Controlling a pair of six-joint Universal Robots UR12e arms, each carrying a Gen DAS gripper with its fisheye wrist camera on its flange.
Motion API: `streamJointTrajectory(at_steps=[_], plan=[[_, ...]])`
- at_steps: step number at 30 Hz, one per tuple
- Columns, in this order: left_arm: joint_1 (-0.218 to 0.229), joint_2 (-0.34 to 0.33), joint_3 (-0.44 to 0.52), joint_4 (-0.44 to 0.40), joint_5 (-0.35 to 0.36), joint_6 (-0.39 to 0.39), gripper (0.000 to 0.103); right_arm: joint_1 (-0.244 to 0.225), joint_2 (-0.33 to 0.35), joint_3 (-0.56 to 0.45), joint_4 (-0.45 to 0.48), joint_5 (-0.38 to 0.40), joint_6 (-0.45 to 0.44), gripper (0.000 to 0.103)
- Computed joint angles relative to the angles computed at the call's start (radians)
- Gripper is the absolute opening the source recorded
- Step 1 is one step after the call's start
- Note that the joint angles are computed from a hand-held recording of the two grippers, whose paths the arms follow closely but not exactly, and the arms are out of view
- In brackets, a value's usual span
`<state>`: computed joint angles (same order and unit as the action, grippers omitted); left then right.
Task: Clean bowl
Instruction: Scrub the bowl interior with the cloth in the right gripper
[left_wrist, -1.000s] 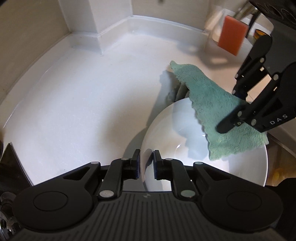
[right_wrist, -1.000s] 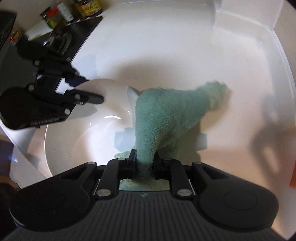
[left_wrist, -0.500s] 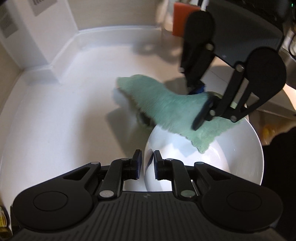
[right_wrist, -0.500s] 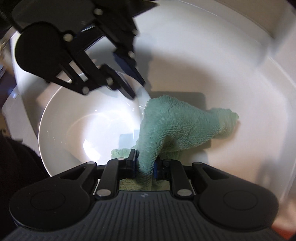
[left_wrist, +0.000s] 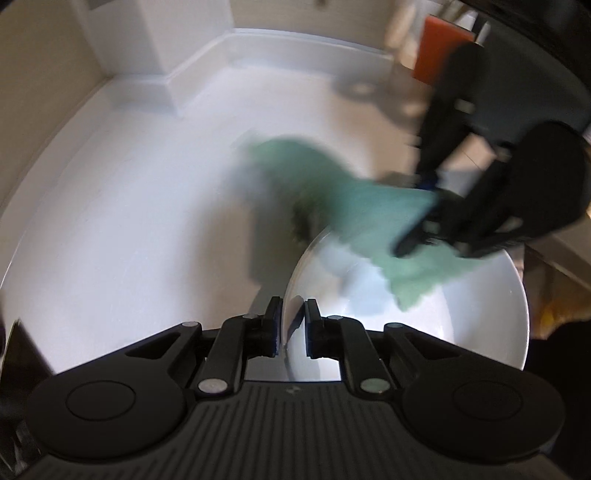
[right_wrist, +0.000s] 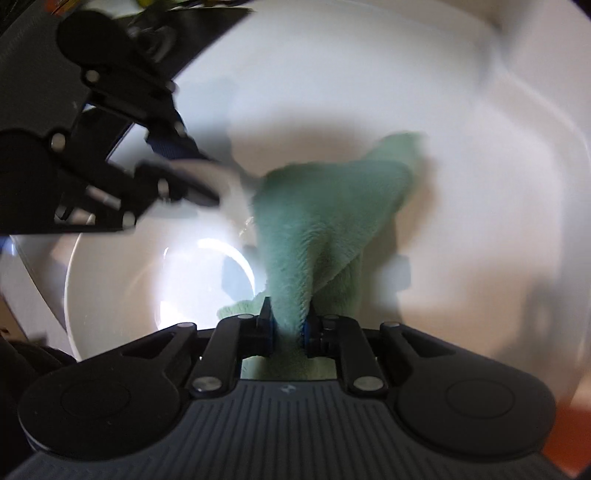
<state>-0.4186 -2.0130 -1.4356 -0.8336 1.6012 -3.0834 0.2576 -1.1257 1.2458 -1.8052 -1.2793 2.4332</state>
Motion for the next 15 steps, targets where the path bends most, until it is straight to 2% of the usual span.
streamJointTrajectory(at_steps=[2, 6, 7, 11, 15], plan=[[-0.004, 0.009, -0.016, 0.015, 0.003, -0.007, 0.013, -0.01, -0.023, 0.033, -0.013, 0.015, 0.057, 0.014], [0.003, 0.034, -0.039, 0.003, -0.046, 0.083, 0.012, -0.017, -0.037, 0.061, -0.042, 0.022, 0.052, 0.013], [0.007, 0.04, -0.043, 0.001, -0.055, 0.108, 0.016, -0.018, -0.034, 0.055, -0.041, 0.021, 0.034, 0.013], [0.013, 0.044, -0.032, -0.002, -0.094, 0.212, 0.017, -0.02, -0.019, 0.03, -0.029, 0.023, -0.045, 0.012], [0.023, 0.018, 0.023, -0.08, -0.151, 0.285, 0.017, -0.008, -0.001, -0.011, -0.006, 0.001, -0.164, 0.012]])
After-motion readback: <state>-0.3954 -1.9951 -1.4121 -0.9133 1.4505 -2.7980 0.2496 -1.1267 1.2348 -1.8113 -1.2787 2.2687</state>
